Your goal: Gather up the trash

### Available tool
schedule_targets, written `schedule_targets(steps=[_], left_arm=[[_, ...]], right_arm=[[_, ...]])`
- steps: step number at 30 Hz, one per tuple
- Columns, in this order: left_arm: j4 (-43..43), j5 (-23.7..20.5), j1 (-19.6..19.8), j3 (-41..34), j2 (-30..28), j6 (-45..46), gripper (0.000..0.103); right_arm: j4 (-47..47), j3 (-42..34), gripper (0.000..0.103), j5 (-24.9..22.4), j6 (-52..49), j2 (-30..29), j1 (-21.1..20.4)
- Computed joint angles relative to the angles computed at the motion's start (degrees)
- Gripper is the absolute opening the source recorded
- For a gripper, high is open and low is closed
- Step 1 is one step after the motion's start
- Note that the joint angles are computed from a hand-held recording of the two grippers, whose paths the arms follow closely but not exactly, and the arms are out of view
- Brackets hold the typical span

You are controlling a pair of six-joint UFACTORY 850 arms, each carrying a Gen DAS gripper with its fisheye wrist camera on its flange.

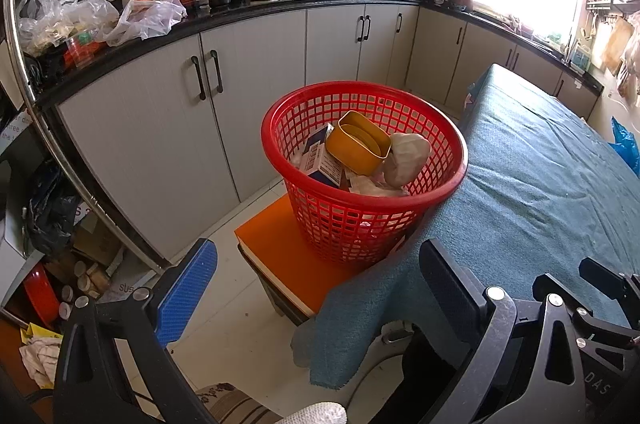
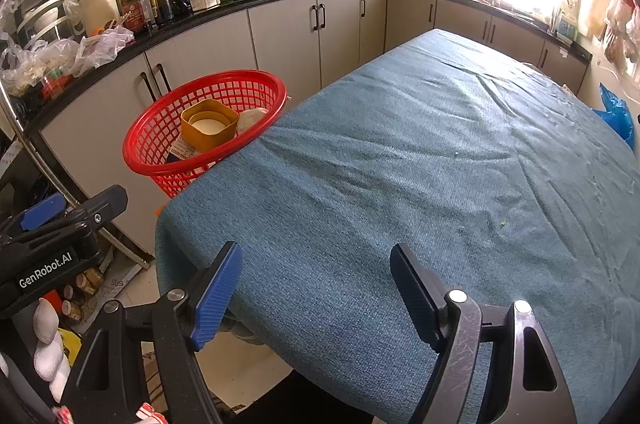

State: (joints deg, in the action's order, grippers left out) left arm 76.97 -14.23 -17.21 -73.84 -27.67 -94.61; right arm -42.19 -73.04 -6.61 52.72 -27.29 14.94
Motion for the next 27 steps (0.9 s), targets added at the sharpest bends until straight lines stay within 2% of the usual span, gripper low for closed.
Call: schedule_targets(steps=[10,17,24,27], left_arm=[[1.18,-0.34,0.27,0.06,0.05,-1.12,0.101],[4.72,-2.23,0.76,-0.05,0.35,-4.88,0.101],[2.15,-3.22,0.45,-0.81,-0.07,-2.17,0.101],[0.42,-4.08,-0.13,-1.16,0.06,-0.33,0.101]], right_arm=[[4.02,-0.23,0.081,-0.09,-4.07,-0.22,0.04],[5.85,0.12,0.081,0.67,-5.91,-0.11,-0.01],[18.92,0.51,0.081,2.00,-19.30,0.05,-0.25],[30.14,1.38,0.081,3.16,-30.34,0.57,-0.69]])
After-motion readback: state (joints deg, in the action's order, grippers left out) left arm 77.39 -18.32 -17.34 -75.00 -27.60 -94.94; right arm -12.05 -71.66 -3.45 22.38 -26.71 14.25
